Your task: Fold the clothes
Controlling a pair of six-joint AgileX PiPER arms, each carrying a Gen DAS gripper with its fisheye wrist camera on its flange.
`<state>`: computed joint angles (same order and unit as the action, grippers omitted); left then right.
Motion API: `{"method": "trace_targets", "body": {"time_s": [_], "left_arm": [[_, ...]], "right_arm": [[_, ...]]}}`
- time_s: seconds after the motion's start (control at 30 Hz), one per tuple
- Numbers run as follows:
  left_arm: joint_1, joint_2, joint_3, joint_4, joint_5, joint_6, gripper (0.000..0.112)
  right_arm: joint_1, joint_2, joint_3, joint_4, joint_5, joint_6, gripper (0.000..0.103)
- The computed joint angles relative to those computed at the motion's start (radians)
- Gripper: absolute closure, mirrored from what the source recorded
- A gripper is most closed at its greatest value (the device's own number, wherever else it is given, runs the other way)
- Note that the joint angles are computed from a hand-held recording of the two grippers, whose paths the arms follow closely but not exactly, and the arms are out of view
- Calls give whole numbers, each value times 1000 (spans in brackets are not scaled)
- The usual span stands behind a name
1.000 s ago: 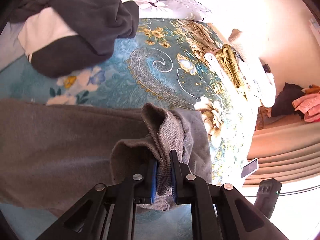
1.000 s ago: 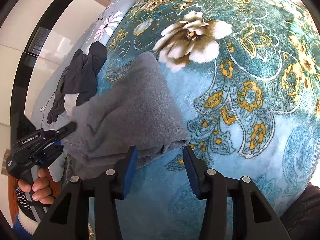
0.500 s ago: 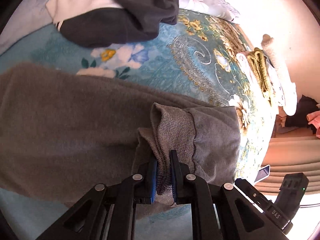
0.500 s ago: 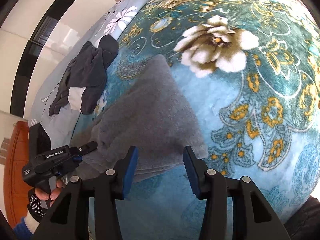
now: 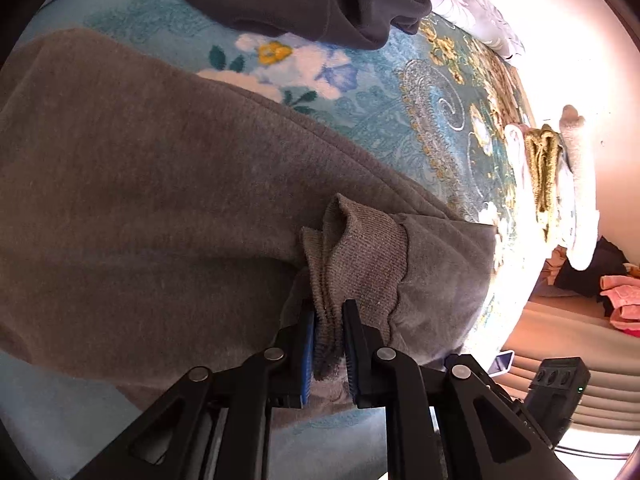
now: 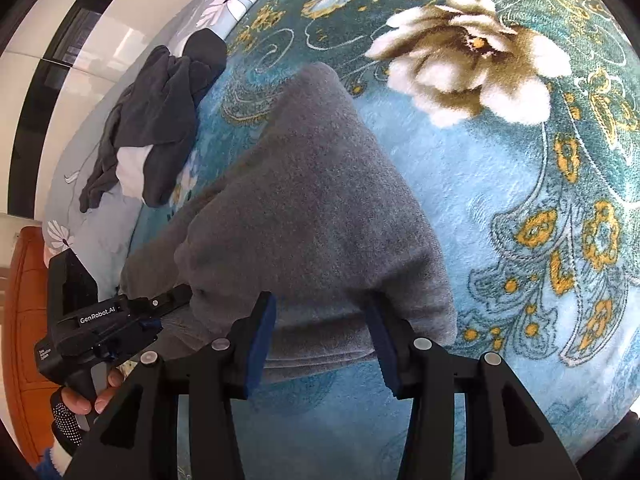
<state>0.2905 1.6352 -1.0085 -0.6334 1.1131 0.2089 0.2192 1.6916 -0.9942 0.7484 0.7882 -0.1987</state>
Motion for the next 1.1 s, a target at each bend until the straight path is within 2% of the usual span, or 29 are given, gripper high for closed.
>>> {"method": "trace_targets", "body": {"time_s": [0.1, 0.2, 0.3, 0.43, 0.5, 0.57, 0.7, 0.73, 0.8, 0.87, 1.03, 1.1], "left_arm": [[156, -81, -9, 46, 36, -5, 71], [356, -134, -21, 130, 1, -45, 55], [486, -116, -28, 259, -71, -112, 55], [607, -41, 30, 123, -133, -64, 55], [630, -12, 58, 61, -163, -44, 54], [626, -3, 51, 70, -157, -68, 54], [672, 2, -28, 43, -60, 67, 54], [668, -10, -42, 60, -59, 80, 54], [658, -22, -53, 133, -85, 42, 54], [675, -19, -21, 138, -116, 20, 54], [761, 80, 50, 66, -190, 89, 53], [737, 102, 52, 41, -225, 91, 51]], "right_arm": [[-33, -75, 61, 75, -1, -61, 55], [-66, -128, 110, 68, -4, -56, 55], [-107, -149, 163, 84, 0, -61, 55], [-123, -139, 193, 103, 17, -61, 55], [-117, -141, 195, 100, 17, -54, 55], [-109, -145, 191, 90, 13, -43, 55], [-105, -164, 195, 73, 9, -26, 55], [-108, -169, 198, 72, 8, -24, 55], [-120, -172, 207, 73, 9, -24, 55], [-122, -168, 210, 71, 12, -19, 55], [-132, -167, 218, 77, 17, -24, 55], [-134, -161, 219, 75, 24, -29, 55]]}}
